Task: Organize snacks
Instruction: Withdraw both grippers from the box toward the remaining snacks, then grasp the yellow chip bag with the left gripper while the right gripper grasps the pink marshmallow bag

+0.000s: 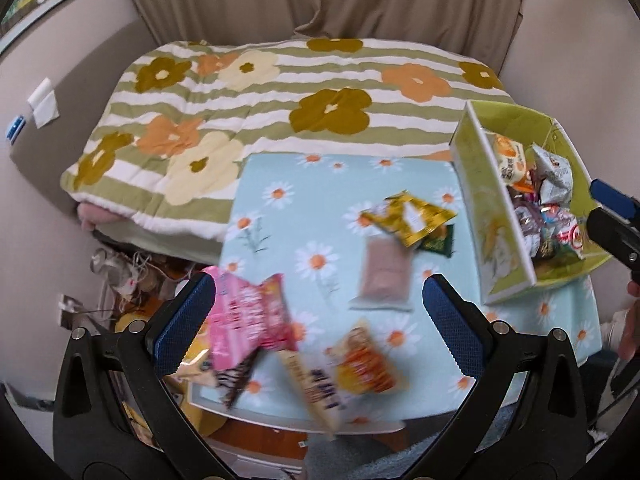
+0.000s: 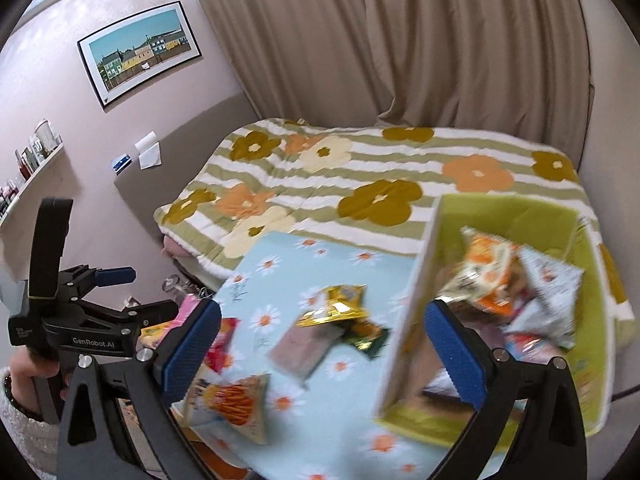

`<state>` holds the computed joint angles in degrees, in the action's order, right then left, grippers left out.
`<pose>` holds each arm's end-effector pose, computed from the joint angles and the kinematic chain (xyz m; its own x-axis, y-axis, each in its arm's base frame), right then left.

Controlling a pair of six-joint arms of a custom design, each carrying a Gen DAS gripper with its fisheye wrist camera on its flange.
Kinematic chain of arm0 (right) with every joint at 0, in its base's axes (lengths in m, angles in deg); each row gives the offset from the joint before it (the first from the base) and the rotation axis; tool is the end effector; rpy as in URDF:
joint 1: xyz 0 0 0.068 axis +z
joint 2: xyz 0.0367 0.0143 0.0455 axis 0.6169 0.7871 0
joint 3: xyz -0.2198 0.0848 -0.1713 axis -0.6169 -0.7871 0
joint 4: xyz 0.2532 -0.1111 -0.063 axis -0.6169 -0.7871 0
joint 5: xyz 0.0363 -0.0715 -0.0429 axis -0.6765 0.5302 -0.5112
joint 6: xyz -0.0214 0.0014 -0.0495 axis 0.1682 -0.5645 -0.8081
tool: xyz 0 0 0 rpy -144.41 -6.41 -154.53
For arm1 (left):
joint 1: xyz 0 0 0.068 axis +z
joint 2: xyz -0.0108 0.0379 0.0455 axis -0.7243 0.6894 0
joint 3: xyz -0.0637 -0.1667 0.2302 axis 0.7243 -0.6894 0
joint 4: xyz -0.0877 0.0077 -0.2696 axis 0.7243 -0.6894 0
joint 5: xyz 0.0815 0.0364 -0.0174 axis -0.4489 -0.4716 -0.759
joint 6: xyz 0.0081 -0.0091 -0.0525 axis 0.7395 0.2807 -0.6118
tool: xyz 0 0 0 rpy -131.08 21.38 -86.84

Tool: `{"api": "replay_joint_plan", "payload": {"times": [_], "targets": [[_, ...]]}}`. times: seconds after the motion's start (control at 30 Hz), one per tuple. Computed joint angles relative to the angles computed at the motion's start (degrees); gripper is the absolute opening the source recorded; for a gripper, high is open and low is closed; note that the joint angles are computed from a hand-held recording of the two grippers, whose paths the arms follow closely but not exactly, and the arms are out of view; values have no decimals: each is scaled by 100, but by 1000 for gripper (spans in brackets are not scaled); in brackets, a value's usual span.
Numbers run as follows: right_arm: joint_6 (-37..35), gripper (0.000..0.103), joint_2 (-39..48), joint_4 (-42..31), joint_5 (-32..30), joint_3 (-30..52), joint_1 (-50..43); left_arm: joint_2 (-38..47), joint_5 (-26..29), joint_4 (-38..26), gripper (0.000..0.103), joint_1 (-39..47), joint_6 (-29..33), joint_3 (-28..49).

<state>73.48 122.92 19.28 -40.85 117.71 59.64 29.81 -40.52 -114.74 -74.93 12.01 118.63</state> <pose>0.3072 0.1350 0.2326 -0.6828 -0.2286 -0.6939 -0.5499 0.7861 0.2821 0.2720 -0.1335 0.2363 -0.8492 -0.1376 -0.5099 -0.1845 0.9819 0.0423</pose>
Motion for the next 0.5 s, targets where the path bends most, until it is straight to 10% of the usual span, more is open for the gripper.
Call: {"api": "replay_joint_plan", "payload": {"times": [0.5], "targets": [[2464,101,1556,938,779,345,2174,-2365,2035,579,103,2806,2935,-2778]]}}
